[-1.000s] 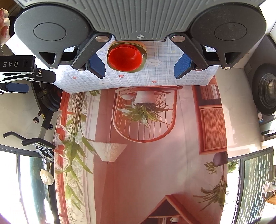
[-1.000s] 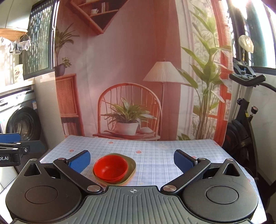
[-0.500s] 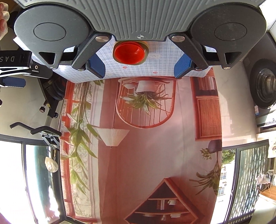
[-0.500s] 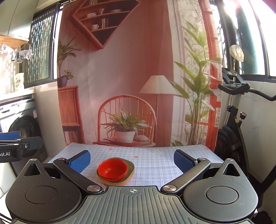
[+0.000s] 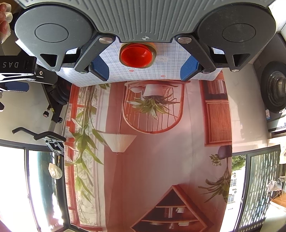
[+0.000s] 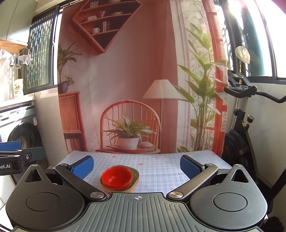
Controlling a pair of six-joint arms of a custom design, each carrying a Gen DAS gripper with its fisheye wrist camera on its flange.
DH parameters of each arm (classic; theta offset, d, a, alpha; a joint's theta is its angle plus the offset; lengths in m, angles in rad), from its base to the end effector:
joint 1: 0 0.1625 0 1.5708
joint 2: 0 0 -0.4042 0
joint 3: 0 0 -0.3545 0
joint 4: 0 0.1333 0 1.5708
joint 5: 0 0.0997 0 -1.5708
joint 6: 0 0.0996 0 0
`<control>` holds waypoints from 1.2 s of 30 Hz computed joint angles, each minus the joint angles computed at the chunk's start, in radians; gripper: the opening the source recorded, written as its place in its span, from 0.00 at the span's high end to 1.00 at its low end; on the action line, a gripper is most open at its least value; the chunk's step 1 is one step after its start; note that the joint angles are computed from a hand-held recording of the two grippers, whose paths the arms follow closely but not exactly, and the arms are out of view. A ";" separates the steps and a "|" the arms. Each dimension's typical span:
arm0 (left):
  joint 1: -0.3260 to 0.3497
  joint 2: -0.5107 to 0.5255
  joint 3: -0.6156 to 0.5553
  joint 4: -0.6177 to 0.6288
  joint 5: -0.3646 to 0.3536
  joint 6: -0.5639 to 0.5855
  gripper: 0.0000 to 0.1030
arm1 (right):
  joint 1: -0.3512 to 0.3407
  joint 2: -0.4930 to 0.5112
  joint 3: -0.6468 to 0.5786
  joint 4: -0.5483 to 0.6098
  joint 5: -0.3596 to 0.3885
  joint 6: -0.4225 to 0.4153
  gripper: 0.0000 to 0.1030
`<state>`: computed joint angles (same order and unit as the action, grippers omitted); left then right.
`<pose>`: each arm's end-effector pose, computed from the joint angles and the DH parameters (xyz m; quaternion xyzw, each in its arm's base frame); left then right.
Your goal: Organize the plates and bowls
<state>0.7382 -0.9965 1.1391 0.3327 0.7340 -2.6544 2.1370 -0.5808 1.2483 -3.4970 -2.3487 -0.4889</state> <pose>-0.2926 -0.5464 0.3323 0.3110 0.7460 -0.5284 0.2599 0.4368 -0.5690 0.2379 0.1837 -0.7587 0.5561 0.2853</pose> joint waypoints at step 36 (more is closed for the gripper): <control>0.010 0.008 -0.015 0.045 0.017 -0.036 0.14 | -0.012 0.000 0.006 0.016 0.004 0.029 0.00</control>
